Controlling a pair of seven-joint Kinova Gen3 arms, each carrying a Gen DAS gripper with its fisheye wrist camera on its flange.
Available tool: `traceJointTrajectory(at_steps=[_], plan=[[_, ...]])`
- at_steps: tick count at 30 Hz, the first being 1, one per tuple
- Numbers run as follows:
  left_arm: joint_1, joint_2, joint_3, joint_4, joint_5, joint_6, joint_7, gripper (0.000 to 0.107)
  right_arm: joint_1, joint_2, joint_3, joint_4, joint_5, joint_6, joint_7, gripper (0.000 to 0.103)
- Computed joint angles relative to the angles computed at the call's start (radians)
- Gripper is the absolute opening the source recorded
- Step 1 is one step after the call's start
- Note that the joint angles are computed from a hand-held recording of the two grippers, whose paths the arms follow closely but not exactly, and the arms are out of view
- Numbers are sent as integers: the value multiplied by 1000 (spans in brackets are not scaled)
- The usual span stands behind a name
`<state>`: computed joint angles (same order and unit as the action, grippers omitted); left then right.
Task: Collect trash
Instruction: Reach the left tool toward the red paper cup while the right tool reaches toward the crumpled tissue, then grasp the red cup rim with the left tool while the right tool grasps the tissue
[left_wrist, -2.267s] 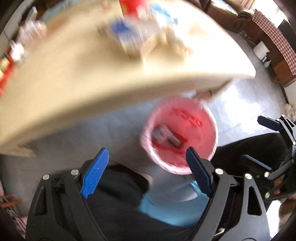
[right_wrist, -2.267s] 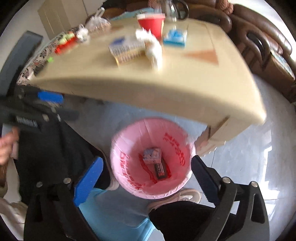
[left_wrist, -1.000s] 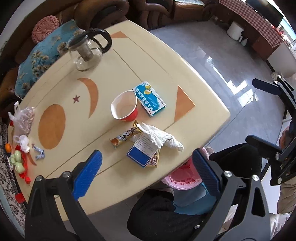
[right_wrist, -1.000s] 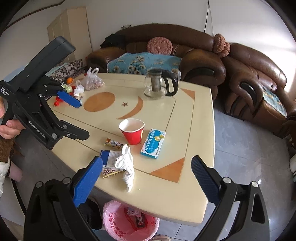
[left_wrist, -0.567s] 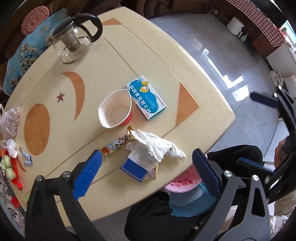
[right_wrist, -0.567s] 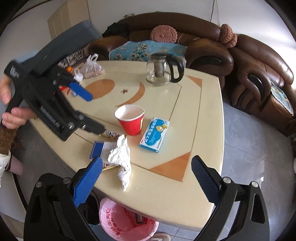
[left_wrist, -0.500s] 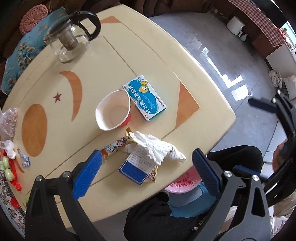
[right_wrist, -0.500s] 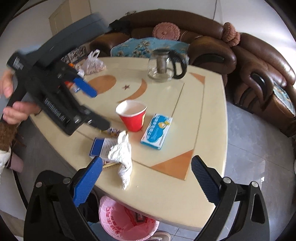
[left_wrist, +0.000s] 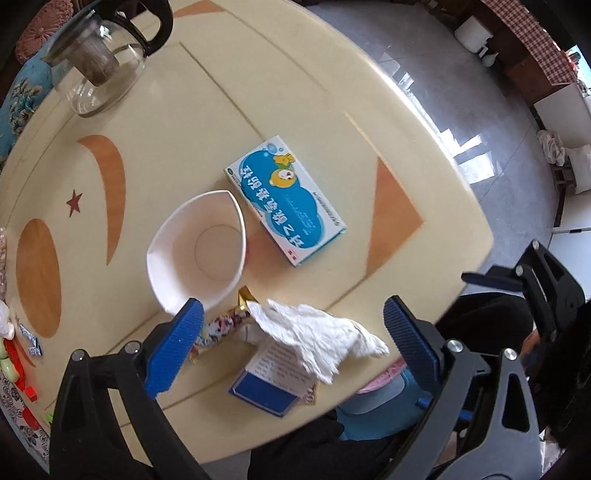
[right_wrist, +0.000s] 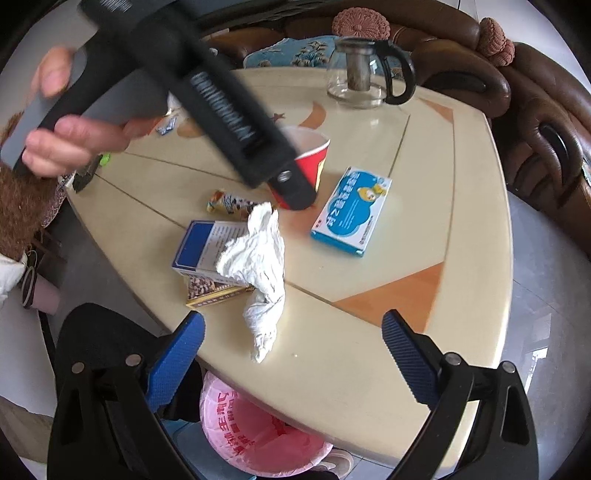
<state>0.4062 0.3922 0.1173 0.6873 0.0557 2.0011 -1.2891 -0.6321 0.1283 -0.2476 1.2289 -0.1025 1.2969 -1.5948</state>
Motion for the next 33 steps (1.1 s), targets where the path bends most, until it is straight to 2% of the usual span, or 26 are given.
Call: traceJointTrajectory(at_steps=[9,13,15,17,21,26,27,31,33], plan=[[-36,26,-2,71,24,-55,-23,95,-2,39,-9,54,-52,-39,49,94],[-53,15,2,123,42,-96,-35,95,-22,61,-13,71,-40,-53,61,89],[-60,16,3,135,48,-104,-41,90,-30,73,-13,74,-36,-59,61,82],[-67,22,5,142,57,-100,-44,80,-37,87,-11,72,-29,-62,61,75],[-77,29,1,152,56,-98,-49,75,-46,100,-8,78,-18,-77,56,59],[-100,20,-8,177,54,-112,-47,70,-51,96,-4,97,-2,-100,52,55],[-102,16,-7,182,53,-116,-51,69,-49,96,-4,97,-2,-99,55,51],[-98,-3,-5,201,44,-127,-51,52,-54,91,-1,101,23,-106,49,32],[-92,-7,-7,206,31,-124,-45,45,-50,93,-2,99,14,-103,49,29]])
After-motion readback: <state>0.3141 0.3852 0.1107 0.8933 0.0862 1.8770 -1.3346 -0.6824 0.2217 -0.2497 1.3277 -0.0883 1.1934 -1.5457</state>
